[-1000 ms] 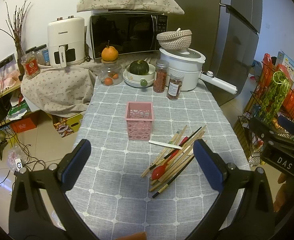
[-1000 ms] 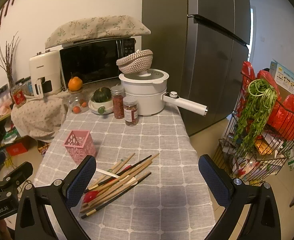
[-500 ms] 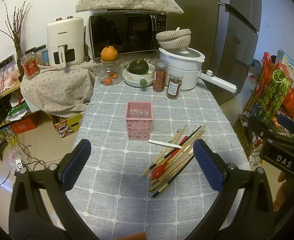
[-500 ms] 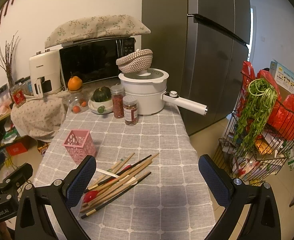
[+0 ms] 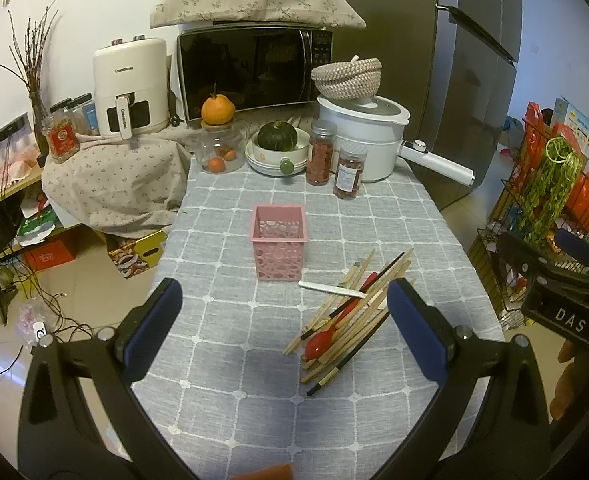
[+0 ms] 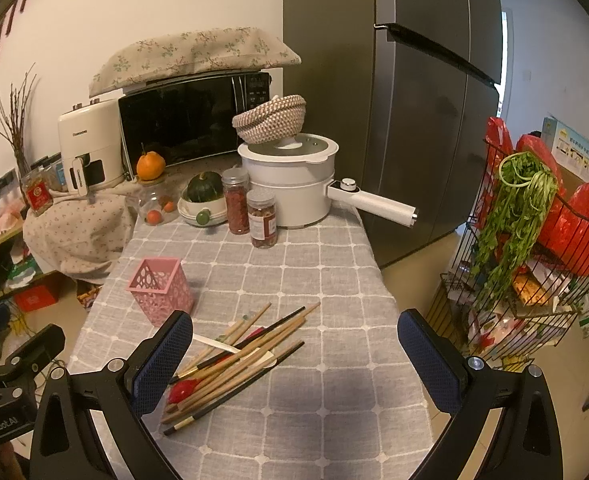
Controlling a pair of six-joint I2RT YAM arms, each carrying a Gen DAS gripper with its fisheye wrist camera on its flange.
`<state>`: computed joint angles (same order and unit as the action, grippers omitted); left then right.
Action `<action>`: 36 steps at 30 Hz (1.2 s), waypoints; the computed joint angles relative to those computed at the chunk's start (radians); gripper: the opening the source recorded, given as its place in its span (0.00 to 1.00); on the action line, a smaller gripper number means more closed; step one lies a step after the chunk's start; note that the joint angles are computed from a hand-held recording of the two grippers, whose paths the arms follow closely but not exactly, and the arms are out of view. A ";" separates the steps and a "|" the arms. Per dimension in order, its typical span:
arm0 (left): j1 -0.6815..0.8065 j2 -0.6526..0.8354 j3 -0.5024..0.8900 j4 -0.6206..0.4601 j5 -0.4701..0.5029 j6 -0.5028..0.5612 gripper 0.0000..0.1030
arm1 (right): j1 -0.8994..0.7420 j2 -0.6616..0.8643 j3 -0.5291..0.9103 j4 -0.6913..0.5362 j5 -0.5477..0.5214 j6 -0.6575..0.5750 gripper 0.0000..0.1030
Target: Organize utensils
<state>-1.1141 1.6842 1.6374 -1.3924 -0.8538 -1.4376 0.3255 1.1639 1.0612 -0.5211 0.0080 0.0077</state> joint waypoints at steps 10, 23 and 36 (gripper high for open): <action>0.009 0.010 0.000 0.015 -0.007 0.040 0.99 | -0.017 0.018 0.011 -0.016 -0.028 -0.010 1.00; 0.159 0.022 -0.075 0.239 0.172 0.352 0.99 | -0.121 0.228 0.143 -0.115 -0.153 -0.030 1.00; 0.376 0.276 0.084 0.407 0.610 0.654 0.63 | -0.234 0.534 0.347 -0.227 -0.203 -0.047 0.96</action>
<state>-0.7380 1.9602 1.7216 -0.9859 -0.2437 -0.7833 0.0914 1.6979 1.4080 -0.7483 -0.1947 -0.0393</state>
